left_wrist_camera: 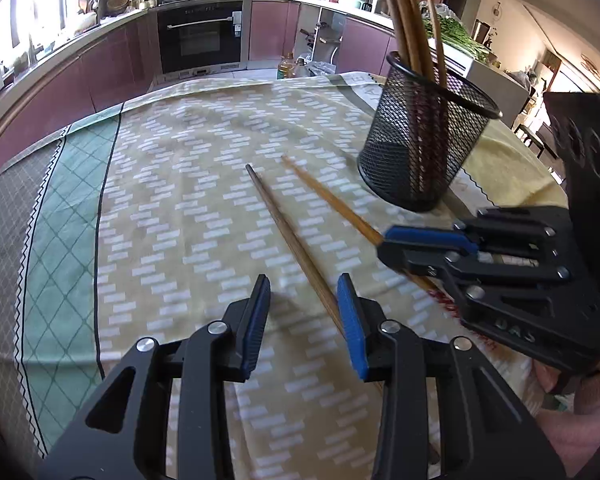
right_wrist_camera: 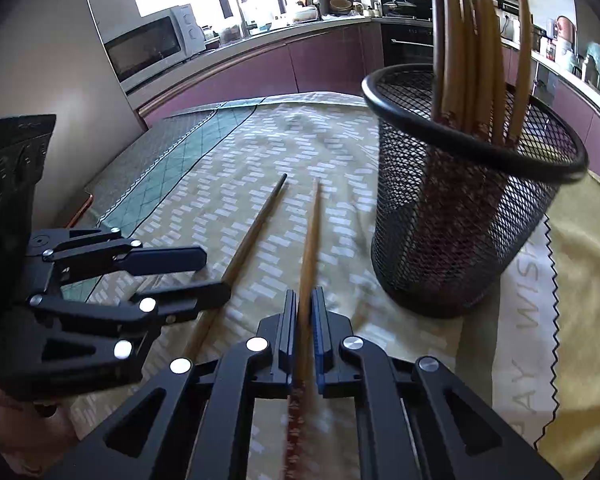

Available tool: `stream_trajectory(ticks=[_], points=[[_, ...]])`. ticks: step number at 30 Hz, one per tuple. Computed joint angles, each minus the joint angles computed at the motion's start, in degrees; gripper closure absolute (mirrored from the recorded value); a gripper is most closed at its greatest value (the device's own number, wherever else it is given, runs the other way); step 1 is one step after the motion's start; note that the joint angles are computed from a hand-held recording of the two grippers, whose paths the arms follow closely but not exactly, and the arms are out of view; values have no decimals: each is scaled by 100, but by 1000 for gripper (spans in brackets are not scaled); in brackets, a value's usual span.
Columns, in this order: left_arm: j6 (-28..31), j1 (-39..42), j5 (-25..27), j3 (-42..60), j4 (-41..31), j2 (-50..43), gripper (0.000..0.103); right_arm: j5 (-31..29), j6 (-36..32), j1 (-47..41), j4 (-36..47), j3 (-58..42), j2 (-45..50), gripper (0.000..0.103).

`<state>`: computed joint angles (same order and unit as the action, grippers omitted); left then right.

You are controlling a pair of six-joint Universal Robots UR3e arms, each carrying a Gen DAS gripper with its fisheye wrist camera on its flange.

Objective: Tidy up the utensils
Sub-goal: 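Close the right tool on a chopstick while the left tool grasps the other chopstick, then lift the left tool's chopstick upright toward the mesh holder while the right tool carries its own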

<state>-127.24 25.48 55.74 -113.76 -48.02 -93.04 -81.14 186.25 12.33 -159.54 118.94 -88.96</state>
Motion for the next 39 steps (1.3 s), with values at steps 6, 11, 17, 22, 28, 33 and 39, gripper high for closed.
stream_trajectory(ticks=[6,11,17,22,28,33,39], points=[[-398,-298,164,303,284,-372,83,201,67,-169,-61,288,-290,97],[-597,-363,193,273,456,-409,91,492,16,-333,-101,561,-586,97],[-410,-346,214,95,392,-219,89,519,-102,-341,-17,653,-652,97],[-499,-538,368,276,549,-415,87,-72,-147,57,37,218,-233,91],[-707,-669,469,303,769,-494,93,-358,-131,240,-2,7,-18,96],[-661,-499,290,189,593,-306,94,-27,-94,-2,-98,257,-270,97],[-247,-65,-223,152,-179,181,96,341,-154,-310,-143,684,-998,97]])
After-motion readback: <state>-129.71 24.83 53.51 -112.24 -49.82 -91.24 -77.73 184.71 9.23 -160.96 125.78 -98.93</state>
